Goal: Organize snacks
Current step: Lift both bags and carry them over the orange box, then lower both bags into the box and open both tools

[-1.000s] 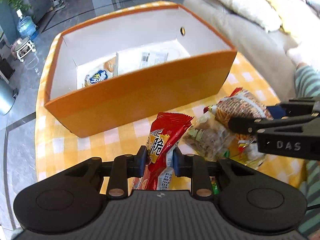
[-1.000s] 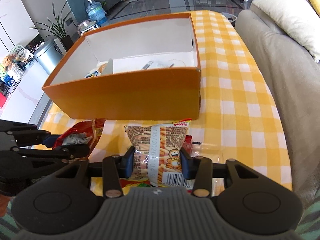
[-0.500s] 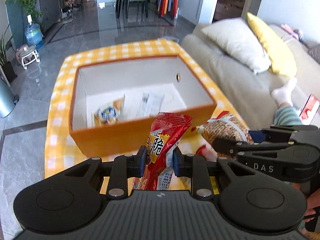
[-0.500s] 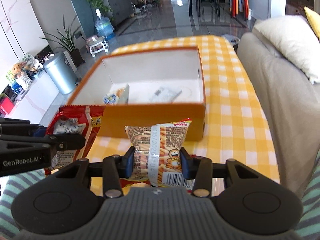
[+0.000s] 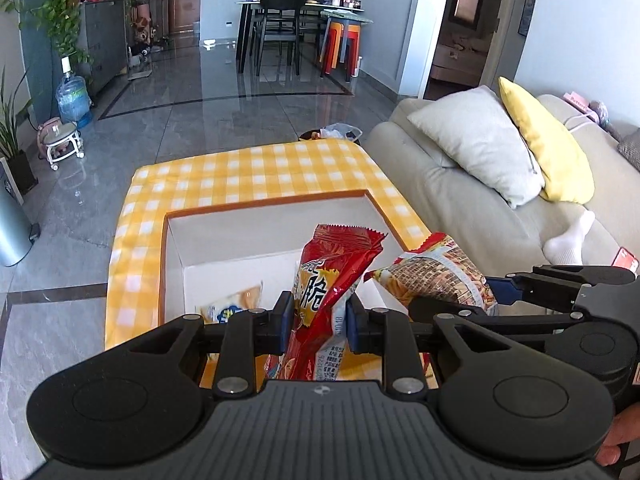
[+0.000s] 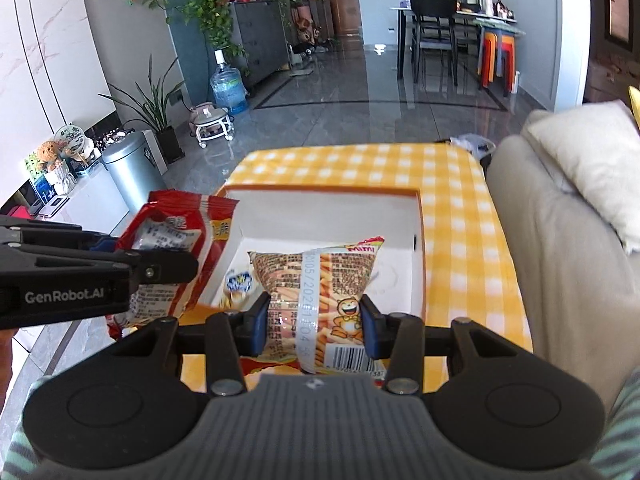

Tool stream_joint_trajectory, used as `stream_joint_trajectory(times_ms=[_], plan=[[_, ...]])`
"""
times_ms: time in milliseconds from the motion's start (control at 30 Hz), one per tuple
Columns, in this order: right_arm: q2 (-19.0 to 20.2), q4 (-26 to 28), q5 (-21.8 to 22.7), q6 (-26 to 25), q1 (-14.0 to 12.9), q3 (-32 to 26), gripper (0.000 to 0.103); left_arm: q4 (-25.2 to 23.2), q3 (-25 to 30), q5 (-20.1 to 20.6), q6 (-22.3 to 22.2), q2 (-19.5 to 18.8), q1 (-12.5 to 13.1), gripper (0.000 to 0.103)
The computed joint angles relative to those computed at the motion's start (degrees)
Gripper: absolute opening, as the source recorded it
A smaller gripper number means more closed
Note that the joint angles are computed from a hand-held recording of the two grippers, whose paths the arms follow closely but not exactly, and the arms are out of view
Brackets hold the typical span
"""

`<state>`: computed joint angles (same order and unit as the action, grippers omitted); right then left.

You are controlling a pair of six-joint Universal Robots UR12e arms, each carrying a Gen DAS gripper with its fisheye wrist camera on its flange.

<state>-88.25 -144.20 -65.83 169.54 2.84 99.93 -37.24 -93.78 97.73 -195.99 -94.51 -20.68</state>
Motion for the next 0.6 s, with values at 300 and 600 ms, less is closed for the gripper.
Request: stream_joint_trajectory(times_ms=[300,600], plan=[[4.71,1.80,-1.27,-1.61,1.05,-5.02,0.042,-3.86,3.64,-2.33,-0.50,-3.22,1.99,0.029],[10.44,6.07,-4.25,-4.73,2.19,-10.44,0.042,-9.07,7.48,-4.37,-0.79,-7.21,3.20,0.029]])
